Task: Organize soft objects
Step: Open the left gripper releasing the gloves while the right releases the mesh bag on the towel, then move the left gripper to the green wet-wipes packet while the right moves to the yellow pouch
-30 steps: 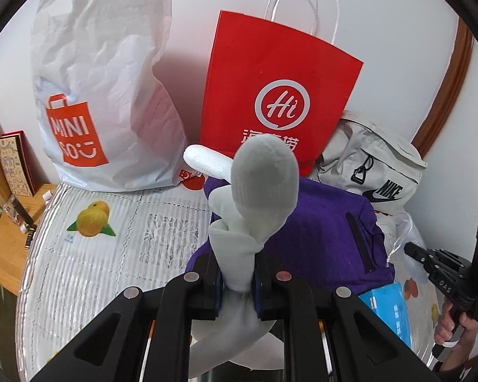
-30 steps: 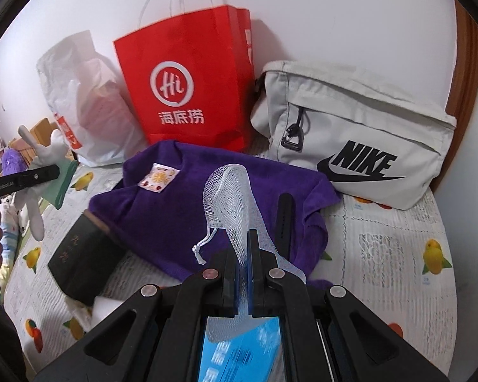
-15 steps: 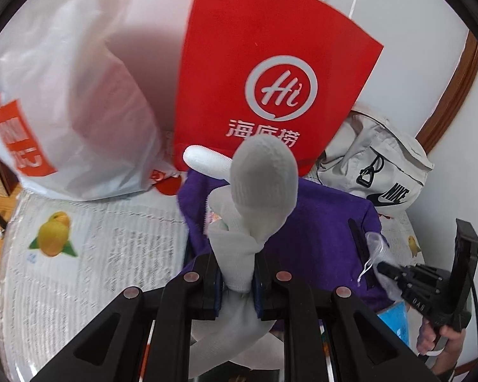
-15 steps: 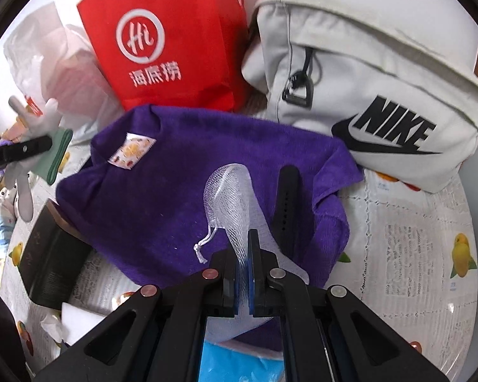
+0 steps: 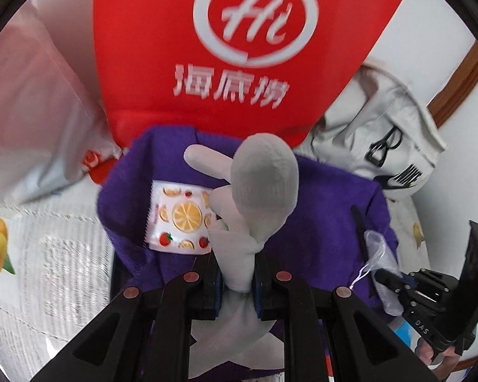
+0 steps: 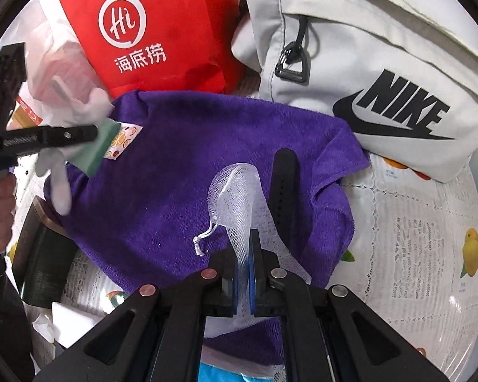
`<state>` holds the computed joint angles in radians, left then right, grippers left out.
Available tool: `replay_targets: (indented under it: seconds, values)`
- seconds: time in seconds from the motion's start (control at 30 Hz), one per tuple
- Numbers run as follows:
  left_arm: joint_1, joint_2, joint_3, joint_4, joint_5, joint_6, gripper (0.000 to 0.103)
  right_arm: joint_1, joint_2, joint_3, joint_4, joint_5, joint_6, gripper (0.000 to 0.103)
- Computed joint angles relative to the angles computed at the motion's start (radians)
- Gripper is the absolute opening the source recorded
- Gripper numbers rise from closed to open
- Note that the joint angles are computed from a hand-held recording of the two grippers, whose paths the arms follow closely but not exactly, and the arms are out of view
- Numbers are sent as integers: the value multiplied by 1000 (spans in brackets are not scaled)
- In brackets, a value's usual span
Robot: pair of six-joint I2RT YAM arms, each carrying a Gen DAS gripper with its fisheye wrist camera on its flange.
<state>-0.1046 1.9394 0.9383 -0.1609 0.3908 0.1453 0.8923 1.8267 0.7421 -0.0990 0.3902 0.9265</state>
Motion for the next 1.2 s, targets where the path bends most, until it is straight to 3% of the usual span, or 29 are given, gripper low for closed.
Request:
replay_targets:
  seconds: [0.13,0.23,0.27,0.33,0.37,0.4,0.43,0.73,0.97,1.2]
  values:
    - [-16,15,-9,6,-16,14,16,-2,-5,-5,7,4,-6,18]
    - [-27,13,-17,15,-26,14,20,9,-28,-20,18,21,-2,42]
    - [-34,13,-17,17,-31,13,27,12,-28,-18,21,28,-4,48]
    - [-46,4,-24,27,-46,4,37,24,-43,-20,10,49,-3,51]
    - [-51,-2,-28,29,-60,1,52,28,-48,-16,-4,55,0,54]
    - [-58,-12,-36,32,-78,0,59,29,-51,-14,-15,60,3,57]
    - [-56,-15,-38,37,-88,2,65,33,-56,-12,-27,66,9,58]
    - [-12,-159,-134,35,-122,40,65,99,-153,-18,-119,129,76,58]
    - [64,-369,-273,21,-82,109,65,247,-221,3,-260,215,224,58]
    - [143,-609,-400,-75,-35,177,65,421,-192,71,-405,280,424,58]
